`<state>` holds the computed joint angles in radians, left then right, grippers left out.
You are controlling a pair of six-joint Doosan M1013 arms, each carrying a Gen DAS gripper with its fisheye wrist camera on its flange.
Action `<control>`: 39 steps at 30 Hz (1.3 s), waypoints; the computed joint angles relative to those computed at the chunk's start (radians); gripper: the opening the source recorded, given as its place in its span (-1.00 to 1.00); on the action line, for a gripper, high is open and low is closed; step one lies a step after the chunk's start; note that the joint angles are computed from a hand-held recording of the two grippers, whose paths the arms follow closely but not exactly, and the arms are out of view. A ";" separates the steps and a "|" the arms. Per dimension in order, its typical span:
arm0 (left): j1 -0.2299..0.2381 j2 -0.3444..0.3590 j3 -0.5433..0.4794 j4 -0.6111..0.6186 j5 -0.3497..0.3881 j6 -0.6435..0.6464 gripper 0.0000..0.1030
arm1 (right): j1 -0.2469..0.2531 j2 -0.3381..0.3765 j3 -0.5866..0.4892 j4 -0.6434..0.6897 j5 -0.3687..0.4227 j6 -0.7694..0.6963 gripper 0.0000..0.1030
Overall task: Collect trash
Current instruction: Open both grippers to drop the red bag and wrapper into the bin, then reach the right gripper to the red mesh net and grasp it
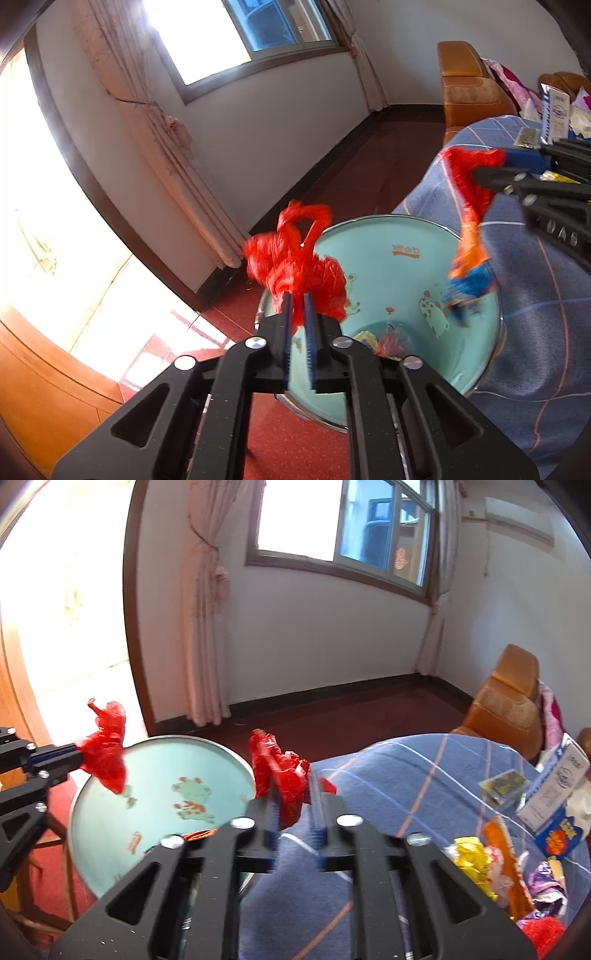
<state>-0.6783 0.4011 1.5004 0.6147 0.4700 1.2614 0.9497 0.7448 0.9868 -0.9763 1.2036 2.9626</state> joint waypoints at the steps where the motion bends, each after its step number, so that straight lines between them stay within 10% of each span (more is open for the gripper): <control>1: -0.002 0.000 0.001 0.006 -0.002 -0.004 -0.59 | 0.000 0.001 -0.002 0.005 -0.004 -0.001 -0.32; 3: -0.005 -0.002 0.007 0.036 -0.010 -0.034 -0.04 | 0.000 0.000 0.001 0.007 -0.007 0.003 -0.19; 18: -0.010 0.001 0.009 0.056 -0.019 -0.067 0.31 | 0.025 -0.028 0.038 -0.005 0.060 0.083 0.10; 32: -0.039 -0.011 0.053 -0.111 -0.072 0.062 0.61 | 0.140 -0.148 0.243 0.103 0.380 0.411 0.10; 39: -0.056 -0.013 0.072 -0.148 -0.083 0.104 0.69 | 0.137 -0.176 0.317 0.178 0.294 0.522 0.03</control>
